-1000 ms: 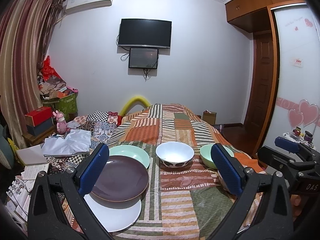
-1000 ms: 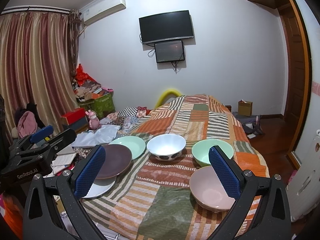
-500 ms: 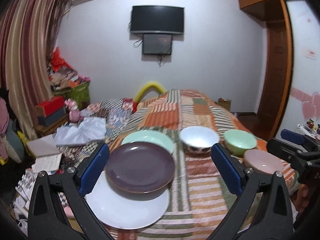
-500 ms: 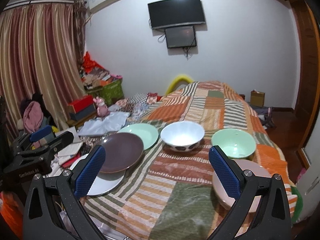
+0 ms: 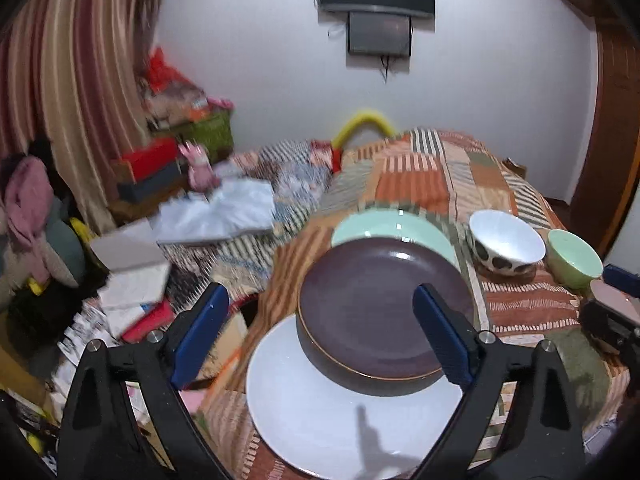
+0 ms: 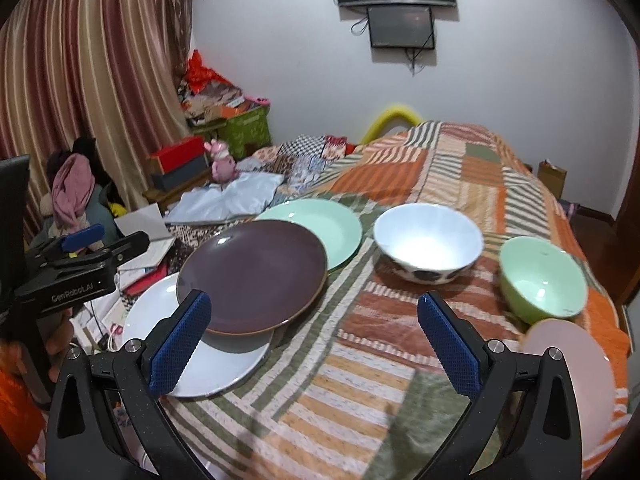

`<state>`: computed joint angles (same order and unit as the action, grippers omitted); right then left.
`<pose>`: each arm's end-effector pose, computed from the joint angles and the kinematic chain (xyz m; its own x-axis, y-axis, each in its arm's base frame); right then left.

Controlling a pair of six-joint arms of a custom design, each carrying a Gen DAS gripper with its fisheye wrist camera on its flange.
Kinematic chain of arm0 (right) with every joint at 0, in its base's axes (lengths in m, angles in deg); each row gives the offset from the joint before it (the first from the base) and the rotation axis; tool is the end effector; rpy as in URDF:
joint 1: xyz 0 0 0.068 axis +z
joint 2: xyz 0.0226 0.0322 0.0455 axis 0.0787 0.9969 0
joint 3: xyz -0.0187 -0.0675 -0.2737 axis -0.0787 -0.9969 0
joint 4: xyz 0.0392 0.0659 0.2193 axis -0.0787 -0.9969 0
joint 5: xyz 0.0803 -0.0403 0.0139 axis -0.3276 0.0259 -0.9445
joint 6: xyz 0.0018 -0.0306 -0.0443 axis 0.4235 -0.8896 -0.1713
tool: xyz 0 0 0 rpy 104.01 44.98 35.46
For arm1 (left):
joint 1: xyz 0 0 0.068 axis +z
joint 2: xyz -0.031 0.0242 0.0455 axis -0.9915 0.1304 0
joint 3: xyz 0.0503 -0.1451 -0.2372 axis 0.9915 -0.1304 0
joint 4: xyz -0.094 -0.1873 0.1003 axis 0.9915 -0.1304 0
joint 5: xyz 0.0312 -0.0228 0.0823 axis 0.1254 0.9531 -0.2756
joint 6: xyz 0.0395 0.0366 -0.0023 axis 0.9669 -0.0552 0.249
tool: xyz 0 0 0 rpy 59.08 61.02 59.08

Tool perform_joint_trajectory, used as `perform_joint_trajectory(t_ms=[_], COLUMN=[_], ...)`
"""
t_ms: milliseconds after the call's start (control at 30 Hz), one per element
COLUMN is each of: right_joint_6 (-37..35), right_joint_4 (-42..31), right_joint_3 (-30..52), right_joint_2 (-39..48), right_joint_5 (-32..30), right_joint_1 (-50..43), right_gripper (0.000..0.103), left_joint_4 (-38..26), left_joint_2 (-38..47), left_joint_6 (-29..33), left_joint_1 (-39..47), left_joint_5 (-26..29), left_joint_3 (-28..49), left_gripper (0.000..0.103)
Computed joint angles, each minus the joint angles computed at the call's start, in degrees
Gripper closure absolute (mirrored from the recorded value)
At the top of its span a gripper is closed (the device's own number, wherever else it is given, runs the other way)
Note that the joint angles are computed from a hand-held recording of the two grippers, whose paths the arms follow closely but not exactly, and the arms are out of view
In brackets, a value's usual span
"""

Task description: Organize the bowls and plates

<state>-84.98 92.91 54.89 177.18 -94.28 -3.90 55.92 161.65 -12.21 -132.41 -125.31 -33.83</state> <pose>0.2556 -0.0168 0.1646 -0.5678 -0.2537 -0.7831 -0.5448 0.8290 0.1265 0.2011 -0.1963 0.1443 -0.5369 -0.2232 -0.8136 -0.3687 0.9295 -0.0118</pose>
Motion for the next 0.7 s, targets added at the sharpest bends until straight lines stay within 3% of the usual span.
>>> perform_joint_trajectory(t_ms=[67, 200, 333, 567, 700], right_joint_6=[0.74, 2.14, 3.78, 6.21, 7.66], right_joint_4=[1.10, 1.79, 2.31, 0.60, -1.64], right_joint_3=[0.37, 2.37, 4.30, 9.23, 12.42], right_joint_2=[1.78, 5.75, 9.23, 15.95, 19.50], right_joint_5=[1.62, 4.32, 6.15, 8.91, 9.18], right_joint_1=[1.91, 5.10, 7.14, 10.67, 11.78], right_gripper=[0.000, 0.000, 0.001, 0.022, 0.034], left_joint_4=[7.07, 15.36, 18.19, 22.93, 23.73], left_joint_2=[-0.17, 1.58, 5.14, 9.79, 11.35], left_joint_6=[4.13, 10.35, 13.80, 18.58, 21.20], left_joint_1=[4.06, 11.32, 16.35, 23.36, 25.18], left_joint_5=[3.90, 12.27, 19.35, 28.05, 31.38], left_joint_3=[-3.47, -6.46, -5.85, -5.62, -4.61], left_gripper=[0.008, 0.013, 0.024, 0.037, 0.054])
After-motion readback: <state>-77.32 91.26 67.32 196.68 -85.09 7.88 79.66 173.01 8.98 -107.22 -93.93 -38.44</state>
